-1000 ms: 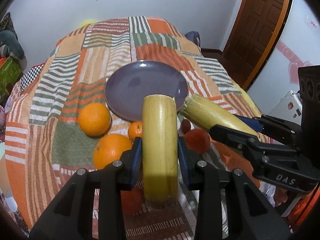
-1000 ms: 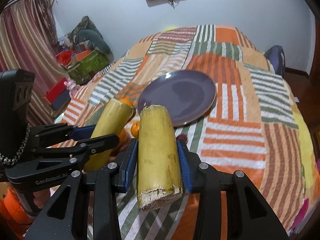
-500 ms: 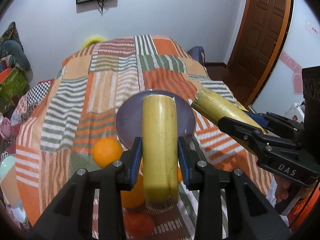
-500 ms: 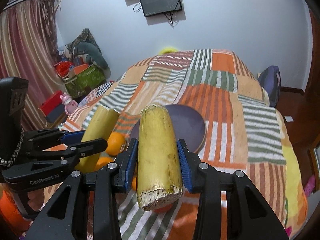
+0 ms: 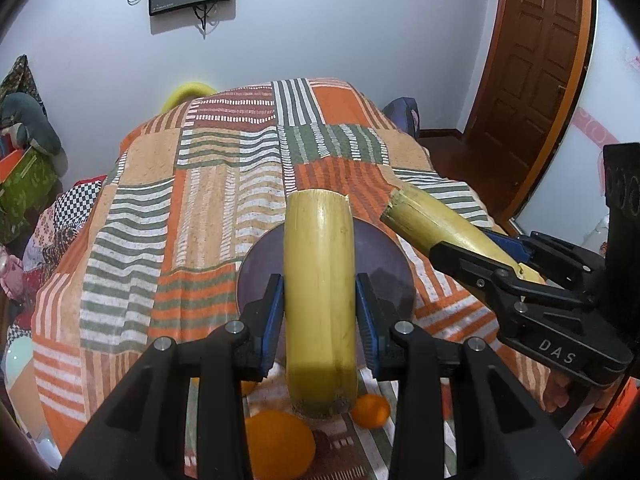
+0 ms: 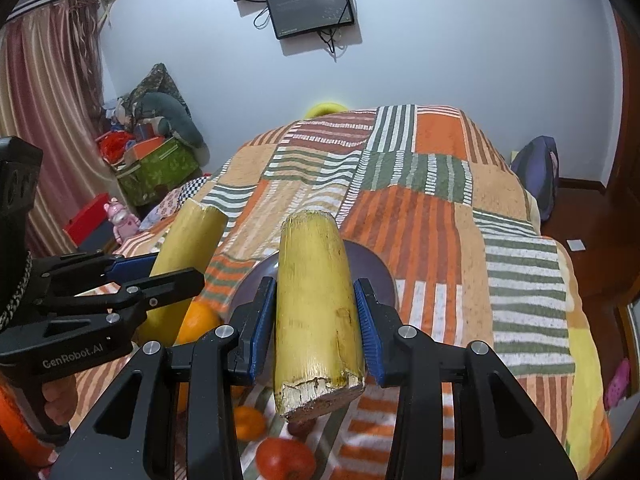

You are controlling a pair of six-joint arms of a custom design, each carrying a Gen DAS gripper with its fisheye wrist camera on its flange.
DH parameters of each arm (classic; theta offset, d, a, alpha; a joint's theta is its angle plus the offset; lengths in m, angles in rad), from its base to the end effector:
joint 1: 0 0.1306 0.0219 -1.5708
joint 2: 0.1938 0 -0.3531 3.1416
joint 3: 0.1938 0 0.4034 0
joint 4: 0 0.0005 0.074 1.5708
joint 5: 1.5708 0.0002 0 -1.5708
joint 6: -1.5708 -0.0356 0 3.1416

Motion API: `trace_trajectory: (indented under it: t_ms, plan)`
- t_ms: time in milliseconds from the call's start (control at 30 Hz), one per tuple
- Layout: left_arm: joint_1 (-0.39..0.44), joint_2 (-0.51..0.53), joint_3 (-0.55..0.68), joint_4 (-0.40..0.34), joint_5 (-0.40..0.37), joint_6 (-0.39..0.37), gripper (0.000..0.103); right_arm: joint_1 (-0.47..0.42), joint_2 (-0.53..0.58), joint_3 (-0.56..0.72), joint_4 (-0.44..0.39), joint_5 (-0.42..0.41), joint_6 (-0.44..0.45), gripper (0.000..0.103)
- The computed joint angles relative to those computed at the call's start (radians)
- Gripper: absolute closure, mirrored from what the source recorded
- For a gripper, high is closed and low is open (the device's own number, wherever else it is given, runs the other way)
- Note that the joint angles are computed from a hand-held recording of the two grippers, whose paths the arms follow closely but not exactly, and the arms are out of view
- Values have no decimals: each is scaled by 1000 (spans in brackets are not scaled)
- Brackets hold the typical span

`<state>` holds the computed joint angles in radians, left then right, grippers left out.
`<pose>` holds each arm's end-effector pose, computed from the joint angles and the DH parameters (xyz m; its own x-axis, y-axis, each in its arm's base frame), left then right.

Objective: Organize fruits
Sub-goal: 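Carry both corn cobs up and lower them onto the purple plate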

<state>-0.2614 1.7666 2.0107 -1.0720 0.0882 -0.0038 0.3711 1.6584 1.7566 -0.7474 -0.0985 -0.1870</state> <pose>0.5993 -0.1641 0.4740 -0.7103 0.1939 -0.6767 0.3177 0.9461 -0.0623 0.5660 0.2234 0.4430 -0.6342 -0.0483 -0.7716 -0.3216 0.9241 0.2065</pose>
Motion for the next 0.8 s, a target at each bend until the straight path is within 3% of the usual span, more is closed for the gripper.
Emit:
trace_trajectory:
  t_ms: [300,800]
  plan:
    - [4,169,185,-87,-11,-24,68,-18,100,90,-32,-6,16,67]
    - [21,468,569,-336,2,-68,68,-20,252,232,-157,-15,59,67]
